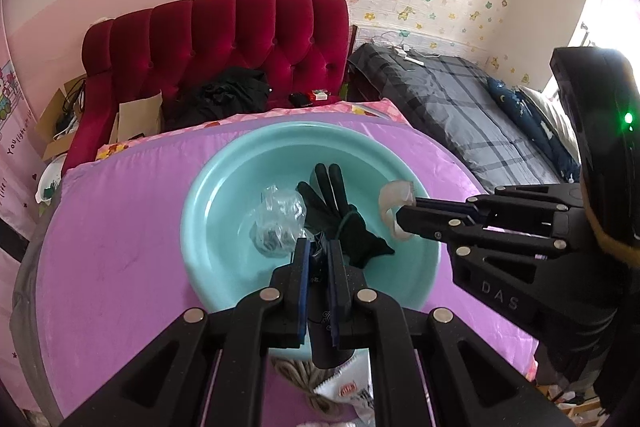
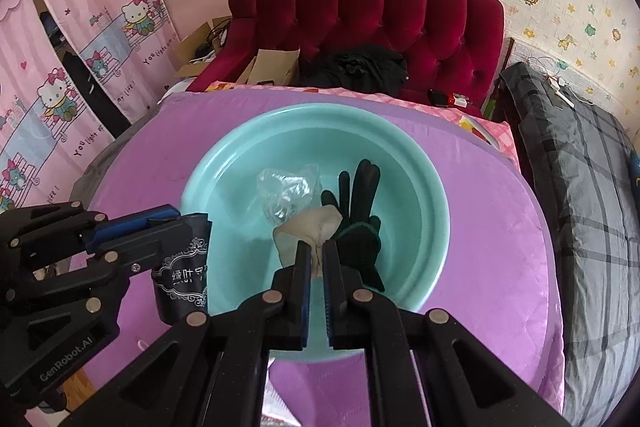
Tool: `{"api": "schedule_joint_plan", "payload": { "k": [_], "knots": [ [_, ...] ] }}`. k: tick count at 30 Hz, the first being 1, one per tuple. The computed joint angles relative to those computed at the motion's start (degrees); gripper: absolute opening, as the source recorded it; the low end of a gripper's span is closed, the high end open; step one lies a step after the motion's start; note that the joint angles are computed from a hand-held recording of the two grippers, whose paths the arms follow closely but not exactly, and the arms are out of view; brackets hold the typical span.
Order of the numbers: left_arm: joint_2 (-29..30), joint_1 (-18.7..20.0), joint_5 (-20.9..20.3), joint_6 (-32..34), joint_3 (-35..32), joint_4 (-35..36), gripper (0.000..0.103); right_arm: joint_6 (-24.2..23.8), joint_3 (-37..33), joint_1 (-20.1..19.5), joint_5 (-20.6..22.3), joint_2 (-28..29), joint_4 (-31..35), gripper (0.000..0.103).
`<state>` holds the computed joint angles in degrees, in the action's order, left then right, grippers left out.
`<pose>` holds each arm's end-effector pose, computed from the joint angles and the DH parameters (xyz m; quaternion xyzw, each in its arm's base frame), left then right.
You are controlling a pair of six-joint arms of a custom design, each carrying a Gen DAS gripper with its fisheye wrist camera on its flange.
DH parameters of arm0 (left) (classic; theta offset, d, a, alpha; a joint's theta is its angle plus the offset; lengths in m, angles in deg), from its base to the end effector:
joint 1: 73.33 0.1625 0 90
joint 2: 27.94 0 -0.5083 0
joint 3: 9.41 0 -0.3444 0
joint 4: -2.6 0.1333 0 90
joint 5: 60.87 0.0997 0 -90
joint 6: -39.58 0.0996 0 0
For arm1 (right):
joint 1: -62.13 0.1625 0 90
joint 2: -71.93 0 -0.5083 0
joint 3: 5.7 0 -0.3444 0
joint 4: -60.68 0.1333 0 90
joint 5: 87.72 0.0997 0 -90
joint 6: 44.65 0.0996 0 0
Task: Organize soft objects
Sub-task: 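Open the right gripper over the basin while the left gripper releases the black cylinder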
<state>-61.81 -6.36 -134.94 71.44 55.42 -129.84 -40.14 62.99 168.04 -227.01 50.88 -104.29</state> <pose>-0.1785 -0.8305 0.1946 0.4419 0.8809 -0.0881 0.1451 0.2817 -0.7774 0.0786 -0.0103 -0.8886 0.2831 0.3607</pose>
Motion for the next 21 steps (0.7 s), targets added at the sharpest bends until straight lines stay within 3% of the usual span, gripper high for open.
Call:
{"api": "schedule_joint_plan", "payload": {
  "k": [21],
  "knots": [
    [7.78,0.58,2.23,0.17,-7.92,0.09,0.008,2.03,-8.86,-3.87,2.57,3.21,3.37,0.007]
  ]
}}
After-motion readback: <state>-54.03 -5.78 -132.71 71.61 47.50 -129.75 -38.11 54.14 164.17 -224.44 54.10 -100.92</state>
